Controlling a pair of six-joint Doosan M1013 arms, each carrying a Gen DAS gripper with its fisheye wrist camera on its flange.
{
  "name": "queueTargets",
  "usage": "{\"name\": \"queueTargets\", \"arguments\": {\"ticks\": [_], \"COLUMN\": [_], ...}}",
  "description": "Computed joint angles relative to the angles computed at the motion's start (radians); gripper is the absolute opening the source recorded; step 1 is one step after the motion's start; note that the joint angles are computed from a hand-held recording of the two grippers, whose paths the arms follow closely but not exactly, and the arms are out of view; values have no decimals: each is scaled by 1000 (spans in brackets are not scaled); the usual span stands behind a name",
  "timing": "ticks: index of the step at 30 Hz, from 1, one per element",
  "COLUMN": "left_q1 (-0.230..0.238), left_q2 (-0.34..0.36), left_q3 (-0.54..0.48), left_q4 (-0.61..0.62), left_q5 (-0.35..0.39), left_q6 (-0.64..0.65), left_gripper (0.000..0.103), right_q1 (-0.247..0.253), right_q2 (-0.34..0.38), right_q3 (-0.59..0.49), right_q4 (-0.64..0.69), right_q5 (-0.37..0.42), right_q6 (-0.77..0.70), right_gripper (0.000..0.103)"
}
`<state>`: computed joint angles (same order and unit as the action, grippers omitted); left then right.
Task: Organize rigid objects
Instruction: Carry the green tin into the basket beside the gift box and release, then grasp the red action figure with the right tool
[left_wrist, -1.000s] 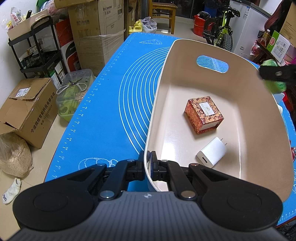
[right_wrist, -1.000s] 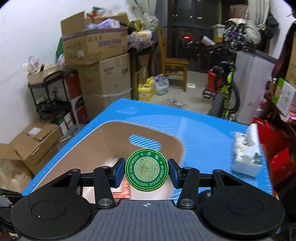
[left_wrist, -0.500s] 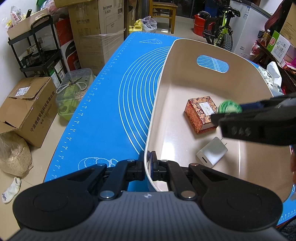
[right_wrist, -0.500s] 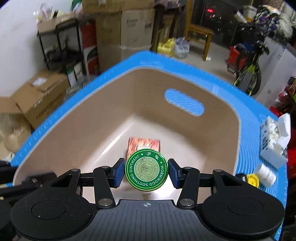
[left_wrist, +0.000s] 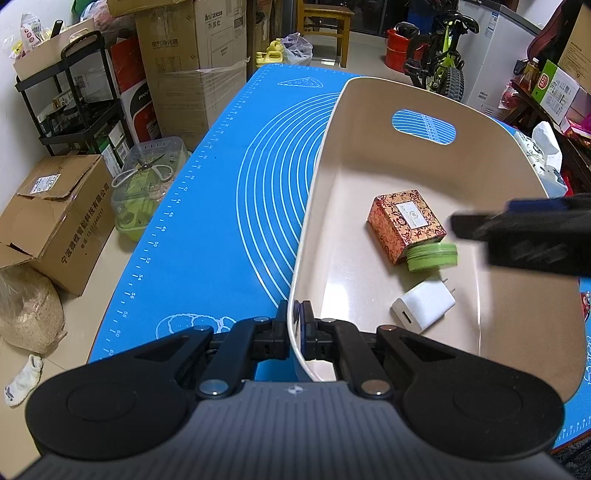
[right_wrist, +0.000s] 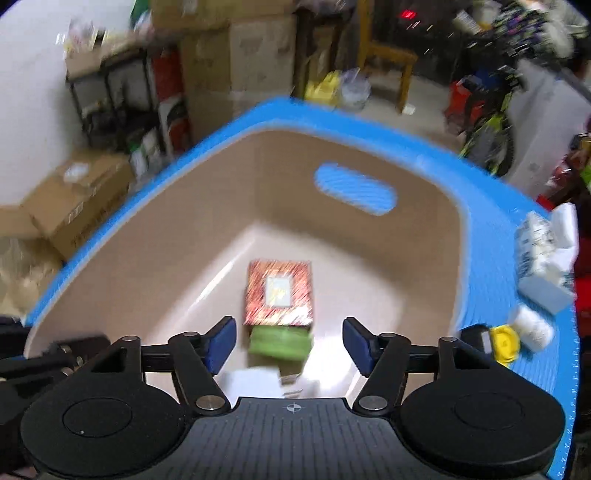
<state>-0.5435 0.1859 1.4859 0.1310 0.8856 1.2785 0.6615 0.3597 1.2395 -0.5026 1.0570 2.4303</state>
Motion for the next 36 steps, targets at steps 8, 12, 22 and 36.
{"name": "queueTargets", "arguments": {"ticks": [8, 12, 22, 36], "left_q1": [0, 0, 0, 0], "left_q2": [0, 1, 1, 3], "left_q3": [0, -1, -1, -7], "left_q4": [2, 1, 1, -5], "left_q5": [0, 0, 1, 8], "left_q6": [-1, 0, -1, 6], "left_gripper": [6, 7, 7, 7], "right_q1": [0, -13, -56, -74], "right_q2": [-119, -157, -195, -199], "right_q3": [121, 167, 262, 346], "right_q4": [-183, -203, -115, -3], "right_q5": [27, 98, 242, 244], "right_q6": [244, 287, 324, 408], "right_gripper": [75, 76, 76, 76]}}
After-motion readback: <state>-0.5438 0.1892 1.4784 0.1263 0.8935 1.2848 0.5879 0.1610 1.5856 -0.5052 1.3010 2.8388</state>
